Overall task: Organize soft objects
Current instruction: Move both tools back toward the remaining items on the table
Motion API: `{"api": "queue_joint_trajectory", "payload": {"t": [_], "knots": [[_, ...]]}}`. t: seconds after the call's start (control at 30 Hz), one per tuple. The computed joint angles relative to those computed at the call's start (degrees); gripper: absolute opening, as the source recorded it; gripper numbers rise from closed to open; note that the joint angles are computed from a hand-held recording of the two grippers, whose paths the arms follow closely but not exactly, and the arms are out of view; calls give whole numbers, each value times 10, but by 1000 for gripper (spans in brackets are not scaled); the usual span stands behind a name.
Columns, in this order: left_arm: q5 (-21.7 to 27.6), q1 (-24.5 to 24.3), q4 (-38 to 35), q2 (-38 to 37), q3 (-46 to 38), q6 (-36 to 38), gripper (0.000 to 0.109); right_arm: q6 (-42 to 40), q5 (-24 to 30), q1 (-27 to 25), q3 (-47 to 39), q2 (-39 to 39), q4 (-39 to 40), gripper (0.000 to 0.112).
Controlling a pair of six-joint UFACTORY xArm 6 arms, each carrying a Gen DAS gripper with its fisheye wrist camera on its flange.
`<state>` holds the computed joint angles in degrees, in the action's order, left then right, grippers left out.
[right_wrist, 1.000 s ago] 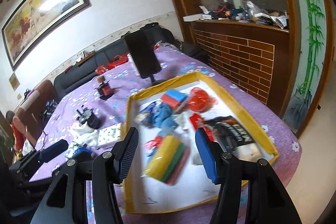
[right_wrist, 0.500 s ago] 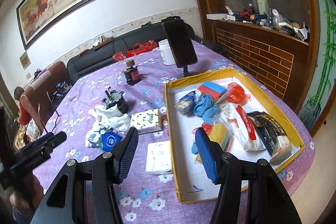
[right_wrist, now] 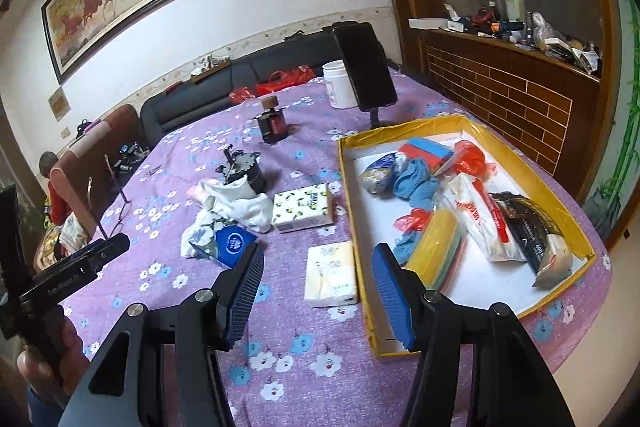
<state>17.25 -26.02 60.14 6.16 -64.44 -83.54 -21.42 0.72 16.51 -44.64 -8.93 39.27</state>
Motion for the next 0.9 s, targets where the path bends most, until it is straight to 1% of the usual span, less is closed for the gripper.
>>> {"api": "queue_joint_trajectory", "payload": {"t": [0.2, 0.37, 0.4, 0.47, 0.5, 0.57, 0.67, 0.7, 0.8, 0.87, 0.9], "knots": [[5, 1, -2, -9, 16, 6, 69, -44, 3, 10, -6, 6, 59, 61], [2, -3, -10, 7, 0, 27, 69, -43, 5, 13, -3, 9, 52, 61], [2, -4, -8, 9, -4, 31, 69, -58, 9, 15, -9, 13, 66, 61], [1, -3, -9, 12, -7, 40, 69, -128, 22, 24, -27, 24, 136, 61], [0, -1, -15, 14, -8, 46, 69, -163, 32, 28, -39, 33, 165, 61], [-3, 5, -31, 14, -4, 61, 69, -221, 70, 31, -67, 56, 218, 61], [-2, 17, -47, 16, 0, 79, 69, -255, 142, 25, -109, 95, 262, 61], [-3, 23, -53, 18, 1, 86, 69, -257, 170, 22, -131, 116, 265, 61], [-11, 39, -73, 32, -2, 111, 69, -236, 209, 17, -187, 169, 249, 61], [-18, 49, -98, 50, -11, 133, 69, -202, 224, 13, -237, 212, 221, 61], [-21, 51, -108, 57, -15, 140, 69, -172, 238, 11, -275, 243, 188, 61]]}}
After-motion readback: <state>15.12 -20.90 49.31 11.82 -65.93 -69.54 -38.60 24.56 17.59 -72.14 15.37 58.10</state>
